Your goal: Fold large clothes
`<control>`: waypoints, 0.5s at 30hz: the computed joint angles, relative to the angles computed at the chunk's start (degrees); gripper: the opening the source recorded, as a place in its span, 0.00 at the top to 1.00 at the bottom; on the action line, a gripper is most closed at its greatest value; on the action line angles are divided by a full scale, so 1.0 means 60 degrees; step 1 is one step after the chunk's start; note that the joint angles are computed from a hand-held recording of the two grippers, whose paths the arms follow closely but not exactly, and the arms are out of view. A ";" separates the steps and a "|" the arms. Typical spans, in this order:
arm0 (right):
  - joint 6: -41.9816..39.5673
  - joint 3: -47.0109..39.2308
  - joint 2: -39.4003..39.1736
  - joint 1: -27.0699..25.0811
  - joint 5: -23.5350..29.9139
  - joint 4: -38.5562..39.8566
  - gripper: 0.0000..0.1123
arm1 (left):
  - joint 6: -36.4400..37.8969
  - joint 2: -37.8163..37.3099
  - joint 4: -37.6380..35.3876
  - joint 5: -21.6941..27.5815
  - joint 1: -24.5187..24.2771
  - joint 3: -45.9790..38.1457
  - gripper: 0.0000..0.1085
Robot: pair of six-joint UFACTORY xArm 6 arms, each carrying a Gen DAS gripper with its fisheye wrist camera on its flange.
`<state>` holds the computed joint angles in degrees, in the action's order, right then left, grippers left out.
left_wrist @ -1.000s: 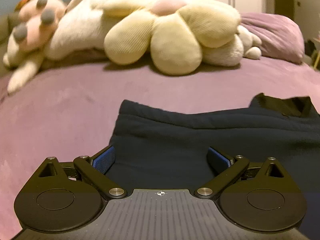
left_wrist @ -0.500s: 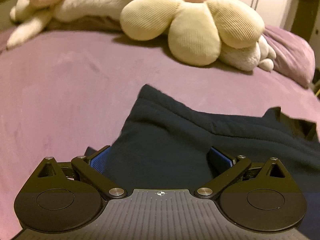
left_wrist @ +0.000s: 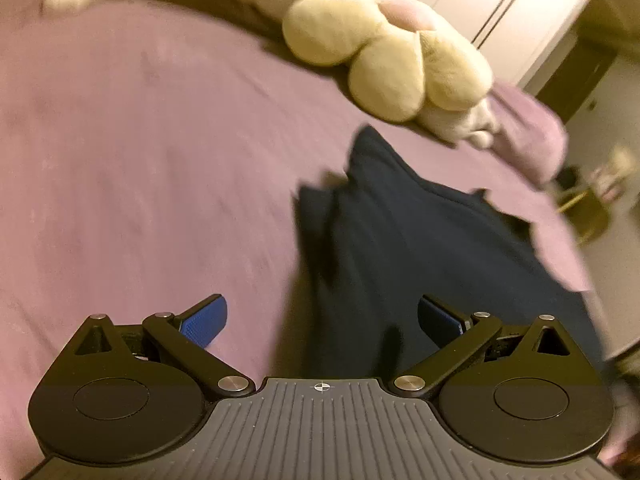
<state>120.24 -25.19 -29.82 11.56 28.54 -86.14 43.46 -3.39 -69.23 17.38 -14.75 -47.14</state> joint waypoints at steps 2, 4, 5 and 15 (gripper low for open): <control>0.0417 0.0622 -0.0791 0.0629 -0.0350 -0.0098 0.82 | 0.0161 -0.0097 -0.0718 0.0887 0.0324 0.0083 0.05; 0.0458 0.0809 -0.0981 0.1270 -0.0411 0.0280 0.82 | 0.0119 0.0080 -0.1241 0.1508 0.0570 -0.0027 0.05; 0.0632 0.0793 -0.0937 0.1525 -0.0474 0.0275 0.82 | 0.0099 0.0208 -0.1479 0.1948 0.0730 -0.0120 0.05; -0.0848 -0.0450 0.0638 0.2585 -0.1247 0.2057 0.82 | -0.0415 0.1612 -0.1463 0.3802 0.1450 -0.1241 0.05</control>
<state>115.15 -27.89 -25.99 27.07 21.06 -73.80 40.97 6.28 -78.01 40.19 -6.05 -54.59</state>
